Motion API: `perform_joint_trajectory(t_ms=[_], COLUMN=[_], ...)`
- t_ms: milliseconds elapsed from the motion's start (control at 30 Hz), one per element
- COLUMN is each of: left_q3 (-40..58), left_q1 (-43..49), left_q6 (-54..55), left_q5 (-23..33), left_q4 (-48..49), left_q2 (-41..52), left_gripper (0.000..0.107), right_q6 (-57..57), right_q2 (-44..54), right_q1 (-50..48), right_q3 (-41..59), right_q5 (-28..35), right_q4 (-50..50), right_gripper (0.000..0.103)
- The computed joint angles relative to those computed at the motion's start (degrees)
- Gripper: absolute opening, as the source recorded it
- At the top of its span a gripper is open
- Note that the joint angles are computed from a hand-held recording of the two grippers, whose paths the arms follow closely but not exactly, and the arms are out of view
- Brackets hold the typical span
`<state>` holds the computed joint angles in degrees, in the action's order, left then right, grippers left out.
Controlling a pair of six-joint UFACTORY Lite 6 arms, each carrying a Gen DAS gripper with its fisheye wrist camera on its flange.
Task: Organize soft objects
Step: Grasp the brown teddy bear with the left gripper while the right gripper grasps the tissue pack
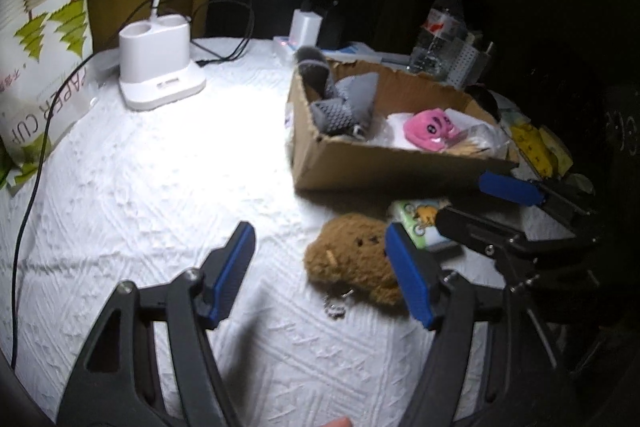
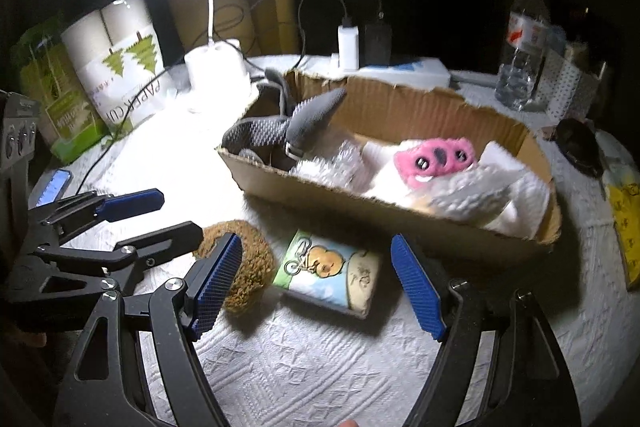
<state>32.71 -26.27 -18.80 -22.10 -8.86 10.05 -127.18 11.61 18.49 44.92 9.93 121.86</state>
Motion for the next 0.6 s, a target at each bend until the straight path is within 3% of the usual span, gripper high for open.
perform_joint_trajectory(t_ms=[233, 367, 433, 600], left_q3=[0.5, 1.1, 1.6, 3.0], left_q1=[1.5, 2.0, 1.8, 1.0], left_q6=[-4.1, -7.0, -6.8, -5.8], left_q5=[-0.6, -1.1, -0.8, 0.2], left_q4=[4.7, 7.5, 7.3, 5.6], left_q2=[2.6, 4.1, 4.5, 5.5], left_gripper=[0.071, 0.08, 0.08, 0.081], right_q6=[-4.8, 0.1, 4.1, 2.7], right_q2=[6.3, 9.9, 11.0, 13.9], right_q1=[-0.3, -1.5, -1.9, -1.1], right_q3=[2.8, 4.9, 5.5, 7.1], right_q5=[-0.9, -0.9, 0.2, 0.7], right_q4=[5.8, 1.1, -3.1, -1.9], right_gripper=[0.08, 0.08, 0.08, 0.08])
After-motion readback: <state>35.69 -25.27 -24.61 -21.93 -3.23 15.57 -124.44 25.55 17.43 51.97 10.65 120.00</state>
